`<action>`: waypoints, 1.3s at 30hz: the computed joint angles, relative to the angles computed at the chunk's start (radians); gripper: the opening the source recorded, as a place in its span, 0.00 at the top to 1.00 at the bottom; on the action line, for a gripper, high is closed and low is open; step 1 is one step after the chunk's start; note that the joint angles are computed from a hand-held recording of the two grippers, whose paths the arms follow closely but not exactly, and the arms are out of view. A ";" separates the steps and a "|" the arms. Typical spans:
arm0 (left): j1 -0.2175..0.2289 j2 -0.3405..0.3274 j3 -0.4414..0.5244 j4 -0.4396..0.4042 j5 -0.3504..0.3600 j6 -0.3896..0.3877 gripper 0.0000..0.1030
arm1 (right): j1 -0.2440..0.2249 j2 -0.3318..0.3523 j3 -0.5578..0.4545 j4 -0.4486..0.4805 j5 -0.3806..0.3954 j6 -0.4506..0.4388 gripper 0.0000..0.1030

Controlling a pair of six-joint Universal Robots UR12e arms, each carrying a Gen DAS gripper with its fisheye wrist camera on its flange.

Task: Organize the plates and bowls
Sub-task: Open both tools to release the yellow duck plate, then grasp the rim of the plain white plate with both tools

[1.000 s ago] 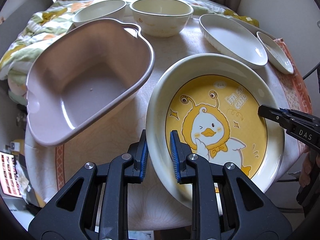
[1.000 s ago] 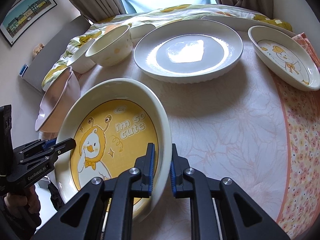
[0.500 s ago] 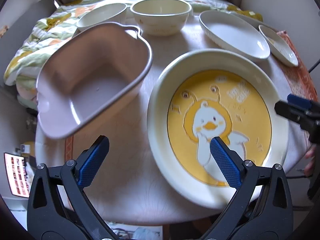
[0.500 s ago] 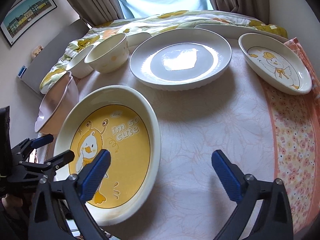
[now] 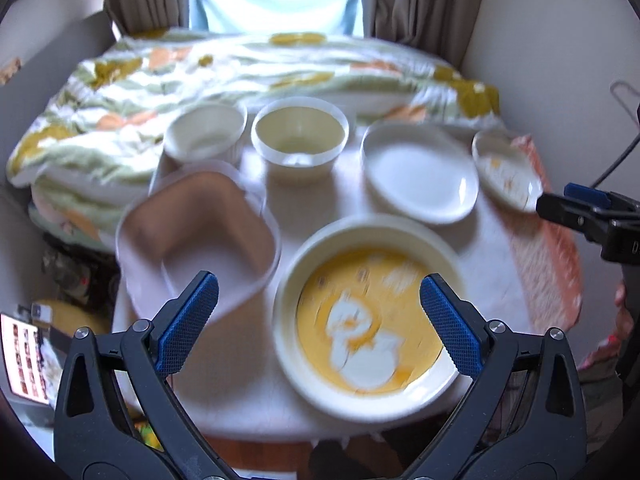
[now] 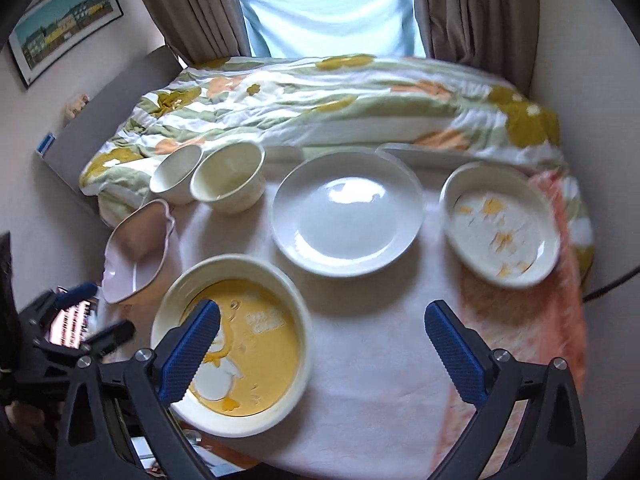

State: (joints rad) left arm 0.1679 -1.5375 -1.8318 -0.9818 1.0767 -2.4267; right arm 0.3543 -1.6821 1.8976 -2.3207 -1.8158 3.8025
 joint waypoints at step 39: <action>-0.296 -0.273 0.166 -0.054 0.269 -0.604 0.44 | -0.398 0.198 -0.048 0.159 0.595 -0.890 0.68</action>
